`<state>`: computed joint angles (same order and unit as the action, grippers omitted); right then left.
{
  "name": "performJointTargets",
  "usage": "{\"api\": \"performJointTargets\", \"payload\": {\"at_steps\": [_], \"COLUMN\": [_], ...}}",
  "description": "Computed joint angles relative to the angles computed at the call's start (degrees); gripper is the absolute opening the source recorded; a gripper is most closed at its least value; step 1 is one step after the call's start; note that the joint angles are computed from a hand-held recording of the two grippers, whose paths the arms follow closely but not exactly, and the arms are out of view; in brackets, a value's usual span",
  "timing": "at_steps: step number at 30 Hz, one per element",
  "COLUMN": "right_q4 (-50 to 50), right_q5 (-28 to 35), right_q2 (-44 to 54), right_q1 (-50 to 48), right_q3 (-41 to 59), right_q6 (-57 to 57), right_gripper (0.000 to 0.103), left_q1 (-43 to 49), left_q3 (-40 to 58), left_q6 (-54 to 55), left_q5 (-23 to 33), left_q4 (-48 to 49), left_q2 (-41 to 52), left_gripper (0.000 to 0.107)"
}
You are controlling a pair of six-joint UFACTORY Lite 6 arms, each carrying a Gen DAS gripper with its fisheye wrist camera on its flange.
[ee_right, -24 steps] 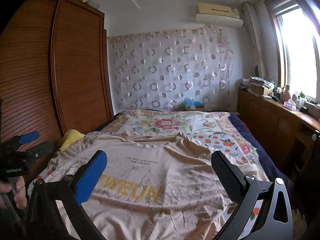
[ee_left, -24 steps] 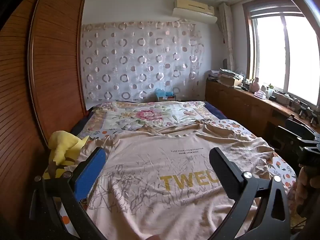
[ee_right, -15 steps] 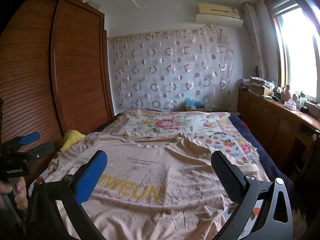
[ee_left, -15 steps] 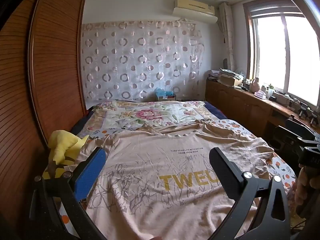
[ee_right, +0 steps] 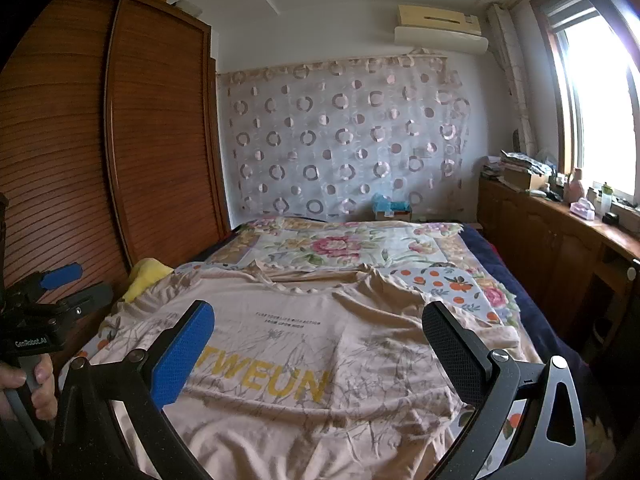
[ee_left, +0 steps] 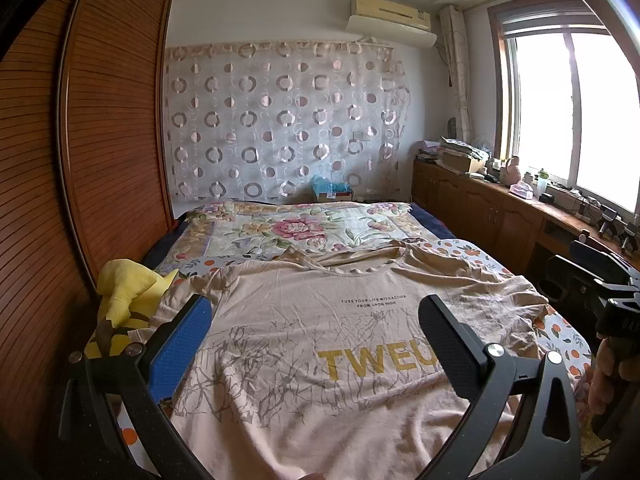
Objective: Fold small clothes
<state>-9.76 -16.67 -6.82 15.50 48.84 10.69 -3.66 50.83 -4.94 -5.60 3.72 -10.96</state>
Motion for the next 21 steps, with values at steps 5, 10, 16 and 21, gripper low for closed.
{"api": "performJointTargets", "payload": {"at_steps": [5, 10, 16, 21], "right_q4": [-0.48, -0.65, -1.24, -1.68], "right_q5": [-0.13, -0.06, -0.23, -0.33], "right_q2": [0.0, 0.02, 0.13, 0.2], "right_q1": [-0.15, -0.16, -0.28, -0.41], "right_q3": [-0.08, 0.01, -0.05, -0.05], "right_q6": [0.47, 0.61, 1.15, 1.52], "right_gripper": [0.103, 0.103, 0.103, 0.103], "left_q1": [0.03, 0.02, 0.17, 0.02], "left_q3": [-0.05, -0.09, -0.11, -0.13], "left_q6": [0.35, 0.78, -0.98, 1.31], "left_q5": [-0.09, -0.15, -0.29, -0.26], "left_q4": [-0.36, -0.81, 0.97, -1.34], "left_q2": [-0.02, -0.04, 0.04, -0.04], "left_gripper": [0.103, 0.103, 0.103, 0.103]}}
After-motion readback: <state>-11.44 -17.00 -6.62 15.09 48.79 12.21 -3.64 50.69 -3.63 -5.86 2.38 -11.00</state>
